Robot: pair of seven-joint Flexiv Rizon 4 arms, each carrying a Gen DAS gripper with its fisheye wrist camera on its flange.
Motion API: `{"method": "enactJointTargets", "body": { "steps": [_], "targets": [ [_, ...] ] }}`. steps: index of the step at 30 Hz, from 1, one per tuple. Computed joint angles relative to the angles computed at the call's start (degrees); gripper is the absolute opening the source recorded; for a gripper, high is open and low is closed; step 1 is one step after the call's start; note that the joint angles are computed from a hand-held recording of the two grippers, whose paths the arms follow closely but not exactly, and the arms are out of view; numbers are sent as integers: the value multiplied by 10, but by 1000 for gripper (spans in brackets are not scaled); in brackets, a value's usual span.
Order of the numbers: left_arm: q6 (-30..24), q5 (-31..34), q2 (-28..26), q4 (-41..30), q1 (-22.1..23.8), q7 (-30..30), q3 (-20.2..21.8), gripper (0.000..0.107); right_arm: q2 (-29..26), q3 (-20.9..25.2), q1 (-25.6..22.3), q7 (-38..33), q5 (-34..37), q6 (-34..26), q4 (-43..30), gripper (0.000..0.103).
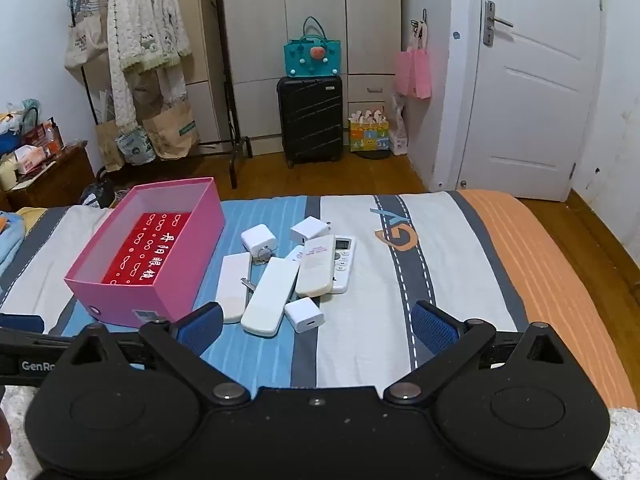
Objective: Organize rigid objects
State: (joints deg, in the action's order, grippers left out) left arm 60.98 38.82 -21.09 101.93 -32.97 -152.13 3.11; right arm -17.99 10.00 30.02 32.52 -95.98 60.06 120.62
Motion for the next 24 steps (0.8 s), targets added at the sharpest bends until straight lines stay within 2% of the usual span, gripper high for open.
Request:
{"method": "enactJointTargets", "body": {
  "steps": [5, 6, 8, 12, 24],
  "targets": [
    [-13, 19, -3, -12, -8, -3, 5, 103, -1, 1, -4, 9, -6, 9, 0, 102],
    [-44, 44, 2, -24, -28, -20, 13, 103, -1, 2, -1, 7, -3, 4, 0, 102],
    [-62, 66, 0, -35, -33, -35, 10, 103, -5, 0, -1, -3, 5, 7, -2, 102],
    [-52, 81, 0, -30, -25, -42, 0, 103, -11, 1, 14, -40, 39, -24, -4, 102],
    [-28, 69, 6, -10, 2, -27, -3, 103, -6, -6, 11, -33, 41, -17, 7, 102]
  ]
}}
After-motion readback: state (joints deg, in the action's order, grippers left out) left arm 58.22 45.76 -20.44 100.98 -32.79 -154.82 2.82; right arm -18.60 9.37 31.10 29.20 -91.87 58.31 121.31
